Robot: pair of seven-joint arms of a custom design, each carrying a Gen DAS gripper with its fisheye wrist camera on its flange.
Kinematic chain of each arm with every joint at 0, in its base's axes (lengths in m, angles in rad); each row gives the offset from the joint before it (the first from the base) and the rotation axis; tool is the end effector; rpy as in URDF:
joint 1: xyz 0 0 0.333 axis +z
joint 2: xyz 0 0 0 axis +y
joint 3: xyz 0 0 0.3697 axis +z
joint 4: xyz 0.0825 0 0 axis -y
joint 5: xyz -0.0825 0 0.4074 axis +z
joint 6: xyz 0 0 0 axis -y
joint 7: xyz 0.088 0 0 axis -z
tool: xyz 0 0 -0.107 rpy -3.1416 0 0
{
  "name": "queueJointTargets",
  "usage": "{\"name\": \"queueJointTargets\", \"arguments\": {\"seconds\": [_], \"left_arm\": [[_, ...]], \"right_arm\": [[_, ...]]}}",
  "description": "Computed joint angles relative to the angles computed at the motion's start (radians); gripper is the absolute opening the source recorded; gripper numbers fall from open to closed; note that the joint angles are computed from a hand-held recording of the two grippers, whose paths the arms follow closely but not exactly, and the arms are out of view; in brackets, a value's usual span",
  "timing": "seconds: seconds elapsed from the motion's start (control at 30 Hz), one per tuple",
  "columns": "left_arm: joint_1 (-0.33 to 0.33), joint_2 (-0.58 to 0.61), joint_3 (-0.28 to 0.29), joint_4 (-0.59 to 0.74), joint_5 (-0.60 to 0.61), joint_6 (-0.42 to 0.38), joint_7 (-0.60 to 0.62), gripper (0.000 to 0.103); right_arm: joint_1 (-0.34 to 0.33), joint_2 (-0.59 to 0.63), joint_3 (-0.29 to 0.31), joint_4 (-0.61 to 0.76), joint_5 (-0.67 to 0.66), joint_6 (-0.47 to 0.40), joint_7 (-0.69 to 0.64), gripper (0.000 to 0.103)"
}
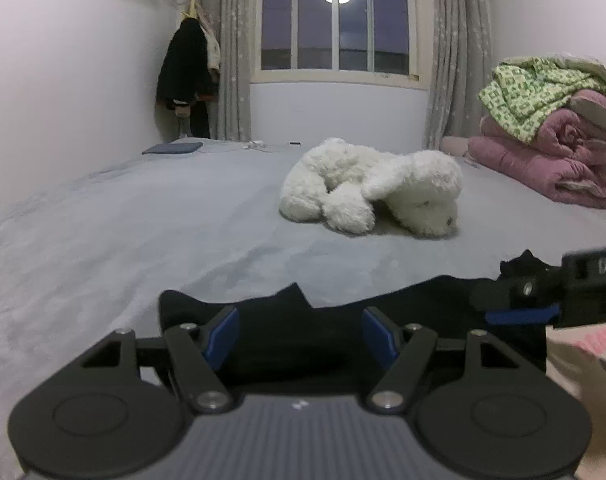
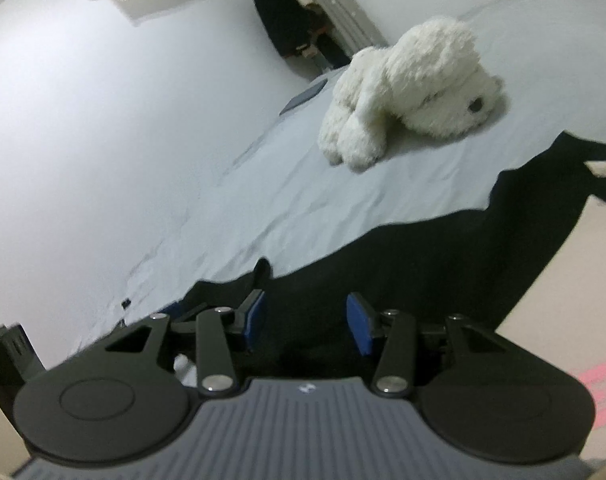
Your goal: Fold clothes
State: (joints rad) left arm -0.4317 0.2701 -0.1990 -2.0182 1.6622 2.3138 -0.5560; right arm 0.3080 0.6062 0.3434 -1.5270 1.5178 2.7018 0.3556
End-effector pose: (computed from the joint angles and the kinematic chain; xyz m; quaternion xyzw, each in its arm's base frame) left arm 0.5350 -0.3585 0.3749 -0.6713 0.5139 -0.3161 0.4305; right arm 0.6719 0.3992 0.3864 -0.7038 0.4468 0.0961 0.5439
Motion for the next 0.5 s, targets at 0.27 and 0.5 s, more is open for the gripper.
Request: {"name": "queueJointTargets", "arguments": {"seconds": [0.27, 0.5], "left_arm": [[0.004, 0.051, 0.017, 0.06, -0.191, 0.003, 0.101, 0.053], [-0.007, -0.019, 0.026, -0.015, -0.208, -0.113, -0.156, 0.019]], "right_arm": [[-0.008, 0.006, -0.001, 0.01, 0.025, -0.005, 0.013, 0.049], [-0.009, 0.009, -0.003, 0.015, 0.032, 0.011, 0.009, 0.049]]}}
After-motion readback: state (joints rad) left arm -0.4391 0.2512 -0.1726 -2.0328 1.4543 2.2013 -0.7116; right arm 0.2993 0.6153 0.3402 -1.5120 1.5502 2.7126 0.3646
